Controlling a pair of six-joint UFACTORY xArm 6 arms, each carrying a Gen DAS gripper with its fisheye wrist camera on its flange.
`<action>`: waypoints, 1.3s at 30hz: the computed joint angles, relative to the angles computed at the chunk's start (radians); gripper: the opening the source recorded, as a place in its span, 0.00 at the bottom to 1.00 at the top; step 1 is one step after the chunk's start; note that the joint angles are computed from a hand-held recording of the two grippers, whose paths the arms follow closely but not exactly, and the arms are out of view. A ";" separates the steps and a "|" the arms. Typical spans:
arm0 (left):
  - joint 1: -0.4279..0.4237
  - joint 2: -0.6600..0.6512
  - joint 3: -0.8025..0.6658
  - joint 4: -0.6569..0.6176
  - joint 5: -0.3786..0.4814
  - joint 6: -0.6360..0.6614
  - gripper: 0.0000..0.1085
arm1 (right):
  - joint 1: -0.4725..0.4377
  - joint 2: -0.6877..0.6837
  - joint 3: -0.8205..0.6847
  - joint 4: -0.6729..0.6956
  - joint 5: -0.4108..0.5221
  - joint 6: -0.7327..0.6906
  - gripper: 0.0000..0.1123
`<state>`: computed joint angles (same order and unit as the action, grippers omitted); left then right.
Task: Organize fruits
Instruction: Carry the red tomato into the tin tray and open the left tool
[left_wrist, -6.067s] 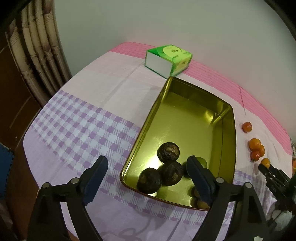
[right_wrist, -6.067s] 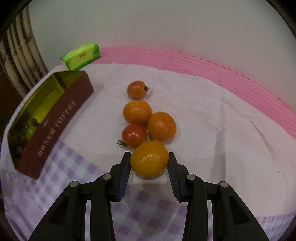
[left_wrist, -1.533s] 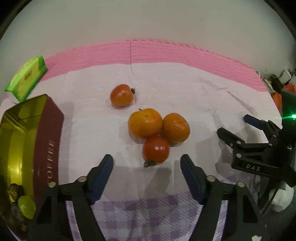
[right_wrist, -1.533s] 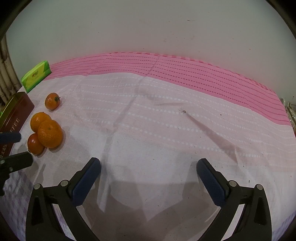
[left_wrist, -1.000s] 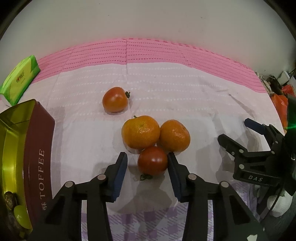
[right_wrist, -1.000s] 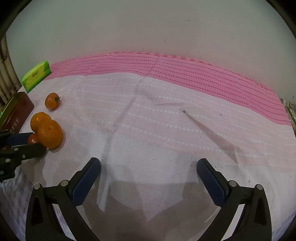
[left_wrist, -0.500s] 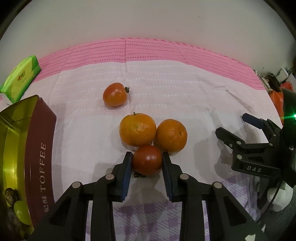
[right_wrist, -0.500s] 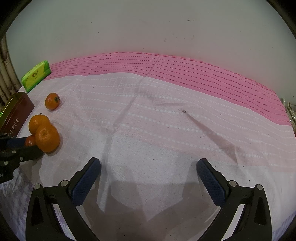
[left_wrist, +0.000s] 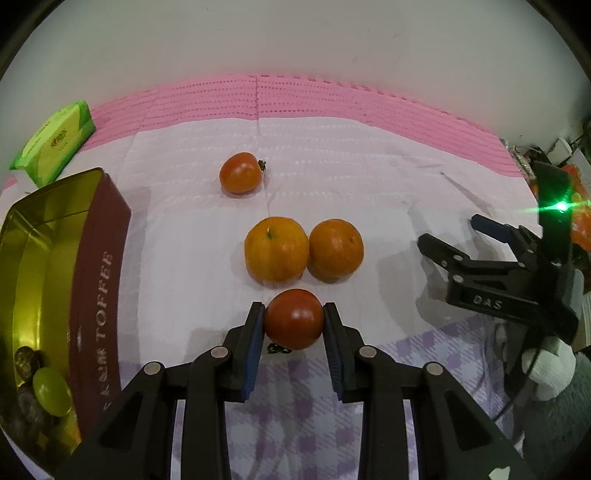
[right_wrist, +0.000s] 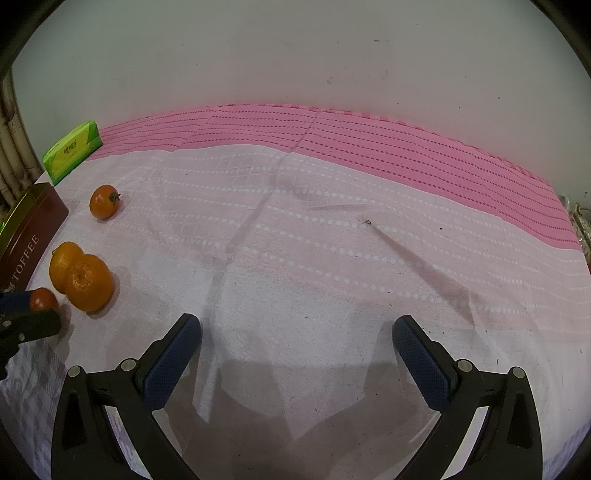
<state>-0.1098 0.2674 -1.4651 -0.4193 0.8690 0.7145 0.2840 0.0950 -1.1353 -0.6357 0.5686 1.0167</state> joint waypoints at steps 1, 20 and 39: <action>0.005 -0.010 0.005 -0.007 0.004 0.007 0.26 | 0.000 0.001 -0.001 0.000 0.000 0.000 0.92; 0.102 -0.086 0.002 -0.021 0.013 0.003 0.26 | -0.001 0.000 -0.001 0.002 0.000 -0.004 0.92; 0.273 0.005 -0.144 0.102 0.046 -0.106 0.26 | -0.003 0.000 -0.002 0.005 0.001 -0.007 0.92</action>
